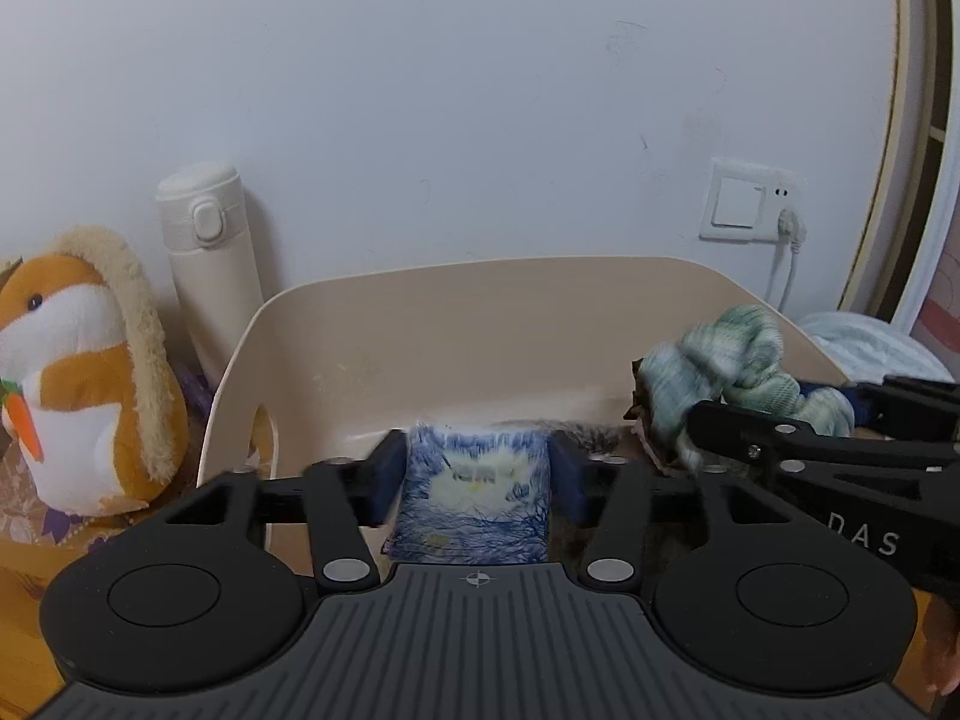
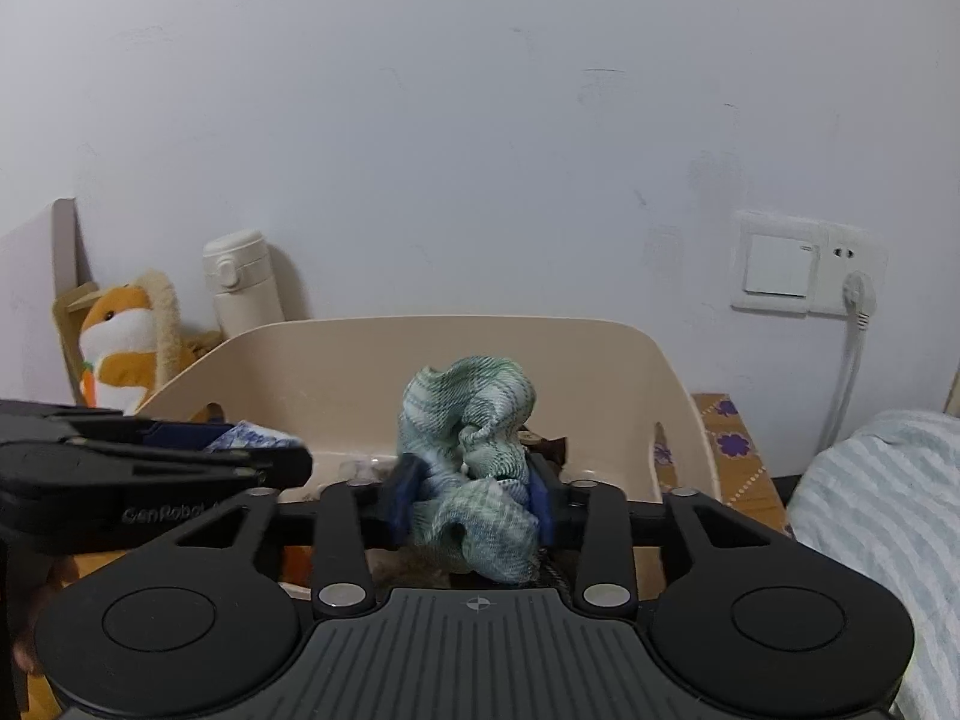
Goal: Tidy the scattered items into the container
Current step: 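Carry tissue pack and scrunchie over the container and open both tools, then grasp the cream cloth with left tool while right tool grasps the white-red plush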
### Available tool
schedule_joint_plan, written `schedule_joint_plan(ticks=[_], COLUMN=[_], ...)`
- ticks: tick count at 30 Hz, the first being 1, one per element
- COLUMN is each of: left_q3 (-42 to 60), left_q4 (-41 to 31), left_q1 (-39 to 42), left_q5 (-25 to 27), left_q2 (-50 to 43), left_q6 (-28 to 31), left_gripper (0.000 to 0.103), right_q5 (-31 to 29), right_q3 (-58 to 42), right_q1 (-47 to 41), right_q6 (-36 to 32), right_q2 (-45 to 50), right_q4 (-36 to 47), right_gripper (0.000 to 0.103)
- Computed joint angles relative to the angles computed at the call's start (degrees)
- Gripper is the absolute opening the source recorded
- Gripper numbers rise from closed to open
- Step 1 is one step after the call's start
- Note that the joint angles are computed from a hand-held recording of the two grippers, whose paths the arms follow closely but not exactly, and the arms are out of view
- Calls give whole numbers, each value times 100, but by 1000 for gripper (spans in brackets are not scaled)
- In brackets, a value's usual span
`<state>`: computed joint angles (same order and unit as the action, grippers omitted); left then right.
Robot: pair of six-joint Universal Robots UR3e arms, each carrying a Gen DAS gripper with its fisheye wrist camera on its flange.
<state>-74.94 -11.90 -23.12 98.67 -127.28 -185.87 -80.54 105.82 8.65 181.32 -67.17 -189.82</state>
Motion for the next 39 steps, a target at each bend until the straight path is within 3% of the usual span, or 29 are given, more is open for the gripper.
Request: schedule_joint_plan(ticks=[2,5,12,19,26,32,39], left_q3=[-68,-98,-1594,-3226,-4265,-5041,-5494], left_q4=[144,367,1369,1727,2254,2673,2957], left_q1=[-54,-161,-375,-836,-1793,-1893,-1761], left_q5=[151,424,779,1153,2087,1900,1464], left_q2=[26,15,907,2053,2305,2452,2300], left_q6=[98,253,326,-33,-333,-841,-1084], left_gripper=[74,80,86,86,86,86,86], right_q5=[5,137,52,-225,-822,-1796,-1791], right_q3=[113,375,1549,3064,3938,4000,4065], right_q1=[-26,-132,-155,15,506,1147,1455], right_q6=[101,160,57,3,-93,-356,-655], right_q2=[-50,-280,-1236,-2448,-3086,-2410,-1722], right_q4=[-147,-279,-962,-1612,-1738,-2059,-2582], right_gripper=[64,70,83,96,103,103,103])
